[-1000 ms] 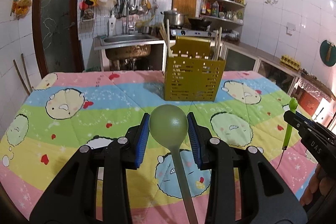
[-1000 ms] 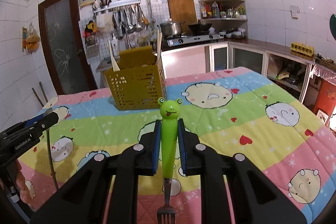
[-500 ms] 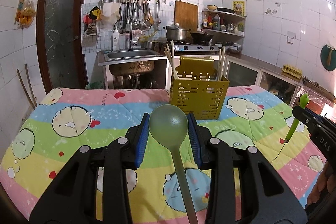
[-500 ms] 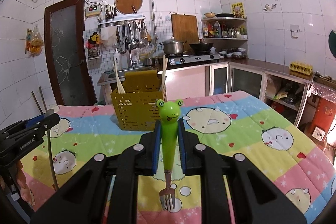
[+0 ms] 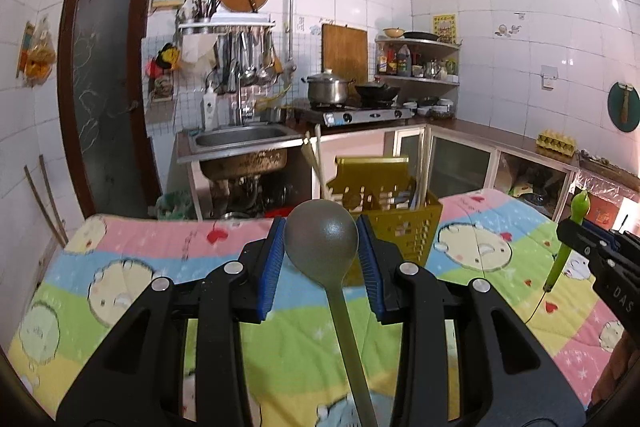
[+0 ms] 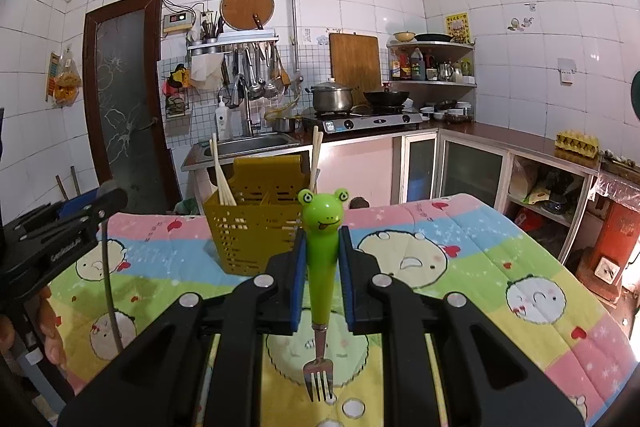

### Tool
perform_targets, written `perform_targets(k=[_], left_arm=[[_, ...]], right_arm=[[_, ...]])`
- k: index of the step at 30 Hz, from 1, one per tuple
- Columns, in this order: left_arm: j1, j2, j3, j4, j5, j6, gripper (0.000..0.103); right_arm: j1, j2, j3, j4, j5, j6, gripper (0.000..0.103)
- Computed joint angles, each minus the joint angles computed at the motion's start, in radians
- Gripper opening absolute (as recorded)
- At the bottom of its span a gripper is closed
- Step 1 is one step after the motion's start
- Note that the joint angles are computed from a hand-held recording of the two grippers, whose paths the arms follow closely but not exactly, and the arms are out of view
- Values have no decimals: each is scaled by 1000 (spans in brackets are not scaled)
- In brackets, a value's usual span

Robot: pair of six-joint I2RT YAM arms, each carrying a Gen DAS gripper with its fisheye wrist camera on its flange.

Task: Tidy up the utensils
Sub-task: 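Lift the frog fork and spoon and carry them over the holder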

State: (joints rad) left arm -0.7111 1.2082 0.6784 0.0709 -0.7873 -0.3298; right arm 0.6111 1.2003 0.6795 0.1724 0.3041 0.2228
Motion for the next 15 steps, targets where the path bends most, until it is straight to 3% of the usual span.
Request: perform_targets(k=[6, 15], left_arm=[[87, 91, 84, 80, 73, 96, 35], [202, 224, 282, 170, 162, 250, 35]], right_arm=[[-43, 74, 102, -7, -37, -21, 16], [-92, 254, 401, -53, -81, -68, 16]])
